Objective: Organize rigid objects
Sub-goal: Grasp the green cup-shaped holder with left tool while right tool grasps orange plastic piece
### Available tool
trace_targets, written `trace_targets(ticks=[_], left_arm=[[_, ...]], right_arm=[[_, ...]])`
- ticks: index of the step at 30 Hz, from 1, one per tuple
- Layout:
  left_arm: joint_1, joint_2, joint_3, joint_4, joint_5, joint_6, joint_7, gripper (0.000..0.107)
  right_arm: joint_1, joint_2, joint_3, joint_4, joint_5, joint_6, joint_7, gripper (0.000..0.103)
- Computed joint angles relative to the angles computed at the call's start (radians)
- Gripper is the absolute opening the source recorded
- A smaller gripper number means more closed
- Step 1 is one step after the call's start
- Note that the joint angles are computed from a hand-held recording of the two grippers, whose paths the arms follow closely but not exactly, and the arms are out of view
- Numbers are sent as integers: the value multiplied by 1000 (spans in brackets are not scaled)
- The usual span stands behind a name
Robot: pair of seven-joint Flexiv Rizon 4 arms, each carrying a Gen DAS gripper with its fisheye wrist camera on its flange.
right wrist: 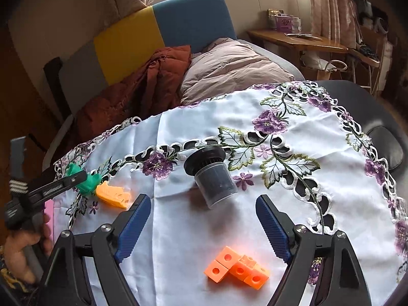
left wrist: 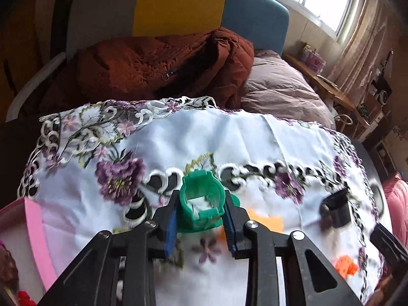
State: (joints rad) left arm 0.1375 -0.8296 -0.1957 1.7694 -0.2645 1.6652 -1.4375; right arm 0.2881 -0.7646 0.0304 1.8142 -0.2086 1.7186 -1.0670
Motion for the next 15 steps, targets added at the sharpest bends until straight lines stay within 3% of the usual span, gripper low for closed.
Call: trace_targets(ticks=[5,10,12,15], left_arm=[[132,98,-130,206,83,136,-4,30],[236,177,-191,366,219,248,-66,30],[253,201,-188,410,262,287,-99,30],[296,227,-202,462,329,321,-153,30]], right_arm=[[-25,-2,48,0,-33,-16,-43,85],[-151,-38,263,-46,-97,-96,-155,85],[-146,-56,297,-90,-93,-154,-180,85],[-95,-94,296,-172,-54,-202,-172,96]])
